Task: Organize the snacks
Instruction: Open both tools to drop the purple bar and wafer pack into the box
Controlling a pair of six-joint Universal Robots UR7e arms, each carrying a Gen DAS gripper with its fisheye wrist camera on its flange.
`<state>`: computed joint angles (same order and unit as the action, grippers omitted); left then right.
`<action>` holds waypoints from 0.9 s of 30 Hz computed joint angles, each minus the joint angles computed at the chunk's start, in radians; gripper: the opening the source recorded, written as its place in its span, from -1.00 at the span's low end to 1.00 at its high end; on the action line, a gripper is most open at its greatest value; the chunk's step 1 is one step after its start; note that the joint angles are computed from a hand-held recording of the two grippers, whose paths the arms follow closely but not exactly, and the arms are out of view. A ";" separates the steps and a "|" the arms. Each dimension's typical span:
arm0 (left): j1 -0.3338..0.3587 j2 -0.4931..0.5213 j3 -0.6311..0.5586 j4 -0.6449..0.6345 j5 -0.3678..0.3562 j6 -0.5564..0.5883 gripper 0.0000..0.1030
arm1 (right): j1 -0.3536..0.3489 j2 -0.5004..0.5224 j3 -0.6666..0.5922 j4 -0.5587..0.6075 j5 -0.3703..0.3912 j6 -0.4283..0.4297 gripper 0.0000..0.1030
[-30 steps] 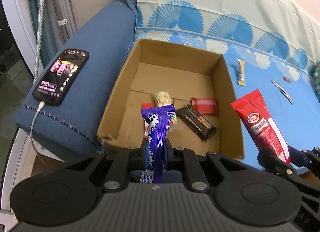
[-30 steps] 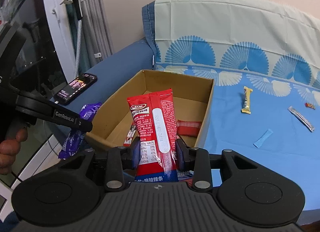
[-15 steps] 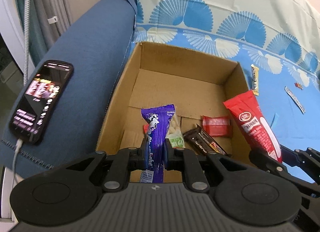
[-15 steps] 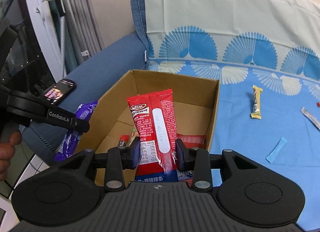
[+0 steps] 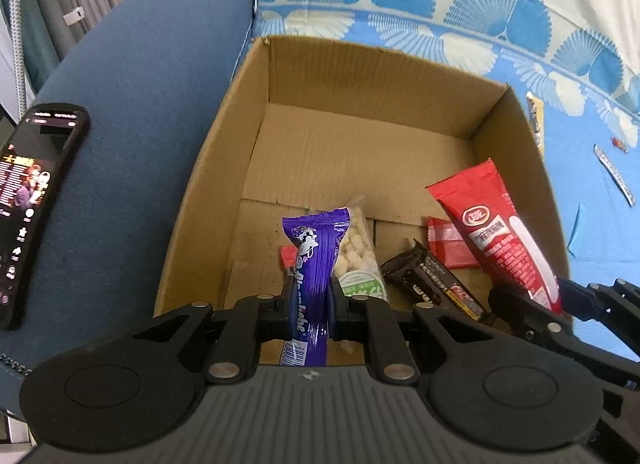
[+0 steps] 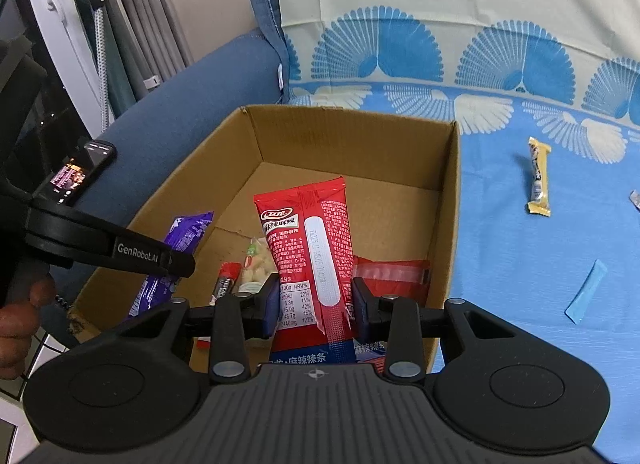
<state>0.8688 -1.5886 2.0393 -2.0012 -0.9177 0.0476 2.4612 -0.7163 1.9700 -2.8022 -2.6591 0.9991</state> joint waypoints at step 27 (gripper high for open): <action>-0.083 -0.284 0.076 0.226 0.102 -0.135 0.99 | 0.139 -0.011 -0.091 0.370 0.036 0.251 0.84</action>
